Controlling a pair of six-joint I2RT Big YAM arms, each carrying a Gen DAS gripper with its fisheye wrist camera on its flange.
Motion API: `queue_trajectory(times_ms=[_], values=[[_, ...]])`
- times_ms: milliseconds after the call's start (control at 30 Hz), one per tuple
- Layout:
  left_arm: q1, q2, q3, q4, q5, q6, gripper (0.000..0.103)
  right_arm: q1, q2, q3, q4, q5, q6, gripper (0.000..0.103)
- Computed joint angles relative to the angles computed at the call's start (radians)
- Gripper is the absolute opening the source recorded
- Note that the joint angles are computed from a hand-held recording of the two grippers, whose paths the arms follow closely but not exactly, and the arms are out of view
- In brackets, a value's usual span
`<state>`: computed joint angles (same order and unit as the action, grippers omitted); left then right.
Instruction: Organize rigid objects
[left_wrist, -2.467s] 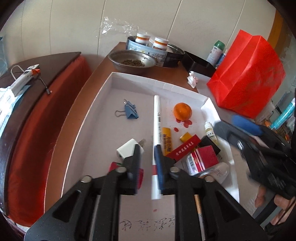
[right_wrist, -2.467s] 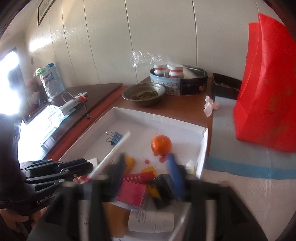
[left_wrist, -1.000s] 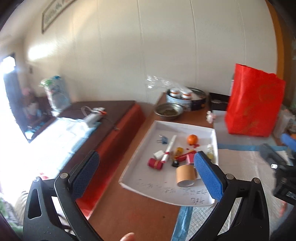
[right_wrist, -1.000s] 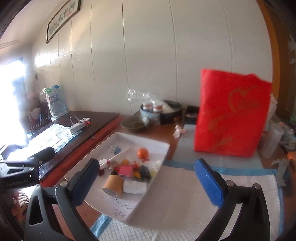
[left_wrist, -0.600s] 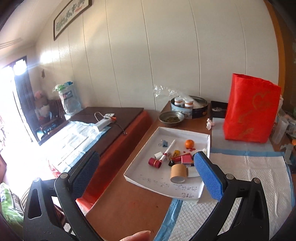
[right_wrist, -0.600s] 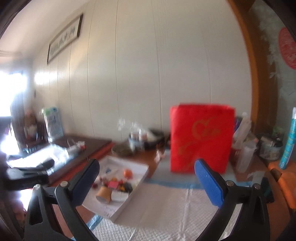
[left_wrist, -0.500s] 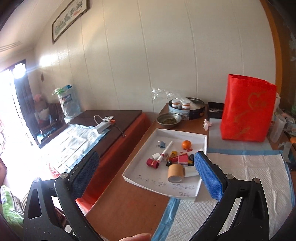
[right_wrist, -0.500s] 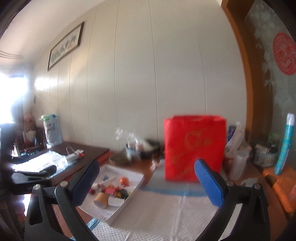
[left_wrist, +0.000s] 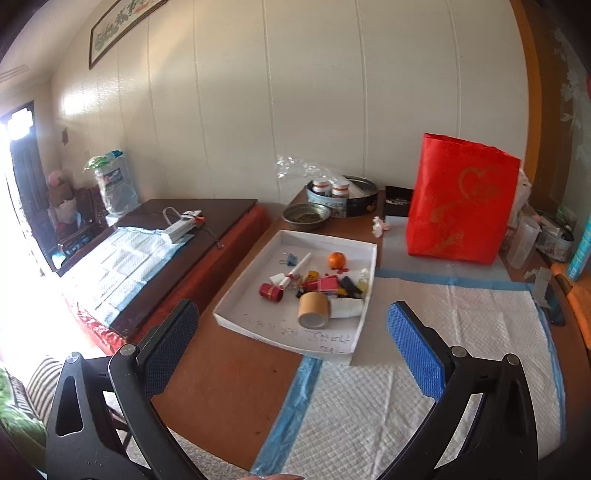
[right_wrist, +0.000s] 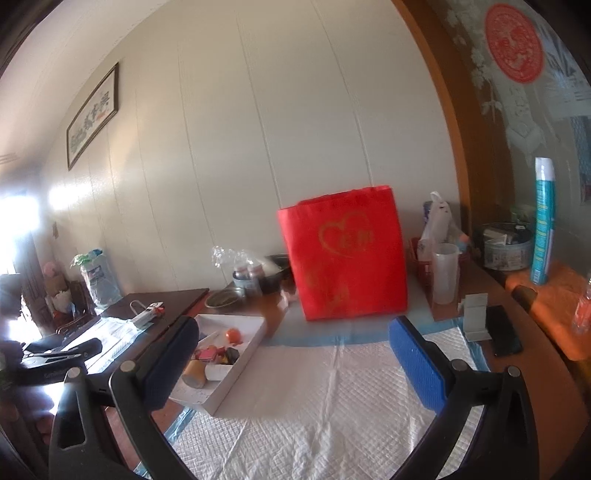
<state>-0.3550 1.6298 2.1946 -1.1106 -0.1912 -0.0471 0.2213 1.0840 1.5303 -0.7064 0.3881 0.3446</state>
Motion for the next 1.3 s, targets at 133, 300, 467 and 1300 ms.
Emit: queue_trajectory(times_ms=[133, 300, 467, 1300], values=[[-0.006, 0.003, 0.007, -0.019, 0.039, -0.010, 0.103, -0.005, -0.017, -0.011, -0.008, 0.004, 0.005, 0.103], [-0.018, 0.009, 0.007, -0.030, 0.041, -0.018, 0.103, -0.016, -0.025, -0.019, -0.029, -0.015, 0.009, 0.103], [-0.021, 0.011, 0.007, -0.034, 0.040, -0.026, 0.103, -0.023, -0.029, -0.023, -0.035, -0.027, 0.007, 0.103], [-0.024, 0.056, 0.058, -0.070, 0.046, -0.036, 0.103, -0.080, -0.003, -0.005, -0.070, -0.104, 0.013, 0.103]])
